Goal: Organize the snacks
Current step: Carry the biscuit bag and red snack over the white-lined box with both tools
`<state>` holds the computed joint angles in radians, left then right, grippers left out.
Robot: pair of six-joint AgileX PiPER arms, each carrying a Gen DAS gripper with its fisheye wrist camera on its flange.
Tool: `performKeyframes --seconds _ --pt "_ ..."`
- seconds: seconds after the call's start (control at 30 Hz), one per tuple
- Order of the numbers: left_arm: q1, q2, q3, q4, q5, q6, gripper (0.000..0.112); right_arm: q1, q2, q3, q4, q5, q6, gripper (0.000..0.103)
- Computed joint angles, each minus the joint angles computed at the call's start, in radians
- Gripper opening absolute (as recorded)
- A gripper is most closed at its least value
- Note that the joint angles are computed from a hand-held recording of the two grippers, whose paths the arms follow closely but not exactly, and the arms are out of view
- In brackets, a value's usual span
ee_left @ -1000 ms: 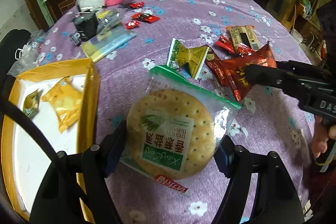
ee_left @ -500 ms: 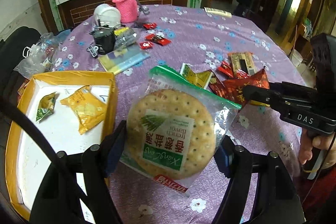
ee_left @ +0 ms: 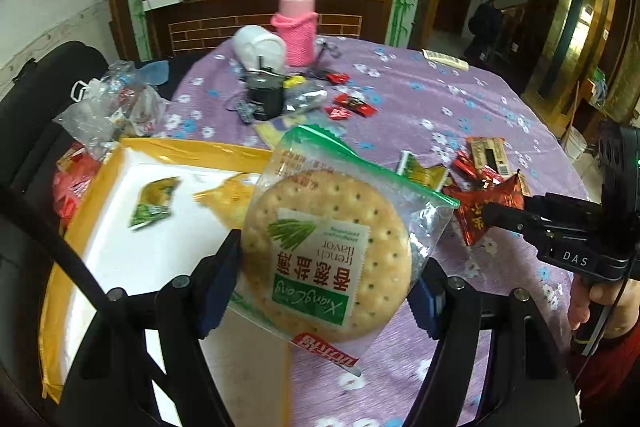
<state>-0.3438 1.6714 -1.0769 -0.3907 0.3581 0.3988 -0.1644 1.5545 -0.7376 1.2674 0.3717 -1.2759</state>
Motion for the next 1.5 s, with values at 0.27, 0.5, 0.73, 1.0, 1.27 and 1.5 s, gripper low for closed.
performKeyframes --seconds 0.27,0.5,0.73,1.0,1.27,1.5 --pt "0.146 -0.083 0.066 -0.103 0.006 0.138 0.074 0.126 -0.014 -0.033 -0.135 -0.042 0.159 0.033" --pt "0.235 -0.104 0.067 -0.114 0.030 0.167 0.074 0.214 0.019 -0.081 -0.235 -0.060 0.267 0.033" --pt "0.274 -0.072 0.029 -0.081 0.066 0.150 0.074 0.294 0.020 -0.138 -0.390 -0.045 0.425 0.033" --pt "0.315 0.005 -0.081 0.023 0.141 0.101 0.074 0.351 0.106 -0.277 -0.427 0.046 0.474 0.033" --pt "0.343 0.150 -0.221 0.023 0.263 0.101 0.074 0.425 0.216 -0.374 -0.392 0.094 0.469 0.033" --pt "0.353 0.321 -0.387 0.094 0.407 0.039 0.074 0.473 0.295 -0.433 -0.401 0.105 0.481 0.033"
